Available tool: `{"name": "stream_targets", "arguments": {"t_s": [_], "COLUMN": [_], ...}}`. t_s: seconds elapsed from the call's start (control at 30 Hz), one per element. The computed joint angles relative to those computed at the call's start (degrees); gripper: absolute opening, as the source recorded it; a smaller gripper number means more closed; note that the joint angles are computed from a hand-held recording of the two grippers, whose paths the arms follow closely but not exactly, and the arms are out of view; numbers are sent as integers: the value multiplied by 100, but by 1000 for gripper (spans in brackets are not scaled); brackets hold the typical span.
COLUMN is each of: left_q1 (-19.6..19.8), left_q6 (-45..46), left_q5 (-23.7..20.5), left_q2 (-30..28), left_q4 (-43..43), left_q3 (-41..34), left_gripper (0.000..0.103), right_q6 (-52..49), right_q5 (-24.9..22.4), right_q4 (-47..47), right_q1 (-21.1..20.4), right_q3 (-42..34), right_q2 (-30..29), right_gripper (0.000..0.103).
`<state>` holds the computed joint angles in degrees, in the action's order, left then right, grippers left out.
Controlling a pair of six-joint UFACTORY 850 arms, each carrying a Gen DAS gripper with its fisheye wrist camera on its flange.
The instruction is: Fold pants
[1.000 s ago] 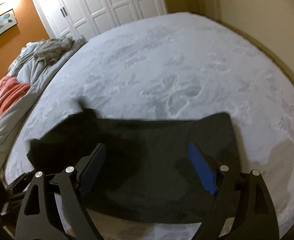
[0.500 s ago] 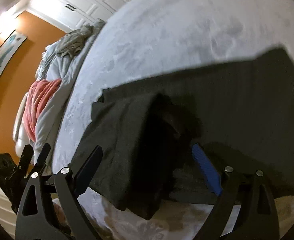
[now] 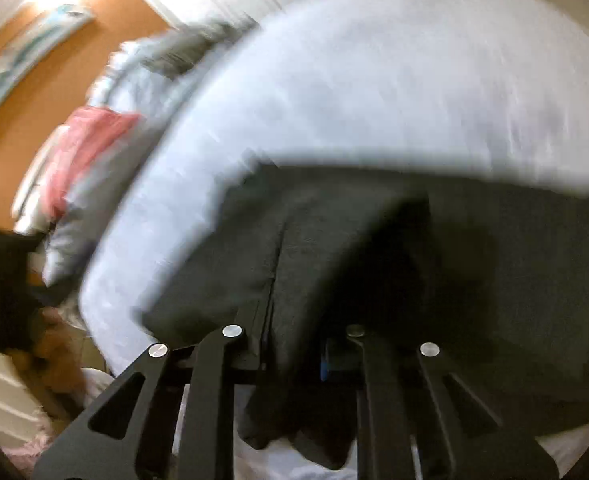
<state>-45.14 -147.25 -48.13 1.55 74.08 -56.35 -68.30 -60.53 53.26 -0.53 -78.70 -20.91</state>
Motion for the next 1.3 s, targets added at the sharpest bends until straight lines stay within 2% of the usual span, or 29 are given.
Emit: {"name": "stream_targets", "arguments": {"t_s": [0.07,0.17,0.23,0.3,0.33,0.43,0.53,0.63,0.73,0.83,0.9,0.97,1.07,1.13,1.2,1.3], "left_q1": [5,11,1,6,9,-10,-50,-41,57,152,189,209,221,267,311,276], "left_q6": [107,607,968,1282,1402,1668,1866,2111,2331,2502,2434,2532,2829,2928,3068,3129], "left_q5": [98,298,374,545,663,910,1085,1367,1795,2053,2200,2243,2270,2470,2686,2557], "left_q2": [-41,-259,-464,-639,-707,-881,-1070,-1268,-1444,-1531,-1527,-1553,-1644,-1699,-1740,-1815], "left_q4": [-19,-199,-370,-513,-556,-637,-655,-688,-886,-1245,-1290,-1367,-1583,-1713,-1940,-1933], "left_q3": [-35,-209,-370,-515,-573,-729,-894,-1024,-1107,-1147,-1109,-1111,-1175,-1198,-1211,-1277], "left_gripper": [86,86,86,86,86,86,86,86,86,86,86,86,86,86,86,86], "right_q6": [-397,-583,294,1330,1538,1061,517,373,1128,950,573,413,151,182,212,-340], "right_q5": [-117,413,974,1315,1335,996,459,676,806,484,476,360,445,544,509,502], "right_q4": [398,232,-779,-1832,-2046,-1437,-767,-922,-1970,-1619,-1450,-1513,-1512,-1451,-1280,-640], "right_q1": [-159,-361,-389,-337,-336,-495,-803,-930,-842,-1000,-1133,-1250,-1291,-1245,-1236,-1294], "right_q3": [-154,-434,-724,-896,-945,-1012,-1015,-996,-1206,-1192,-934,-741,-569,-598,-667,-635], "right_q2": [193,213,-170,-592,-712,-716,-580,-519,-891,-822,-592,-420,-380,-487,-552,-309], "right_gripper": [16,16,16,17,18,17,17,18,32,36,52,53,53,46,23,19]}}
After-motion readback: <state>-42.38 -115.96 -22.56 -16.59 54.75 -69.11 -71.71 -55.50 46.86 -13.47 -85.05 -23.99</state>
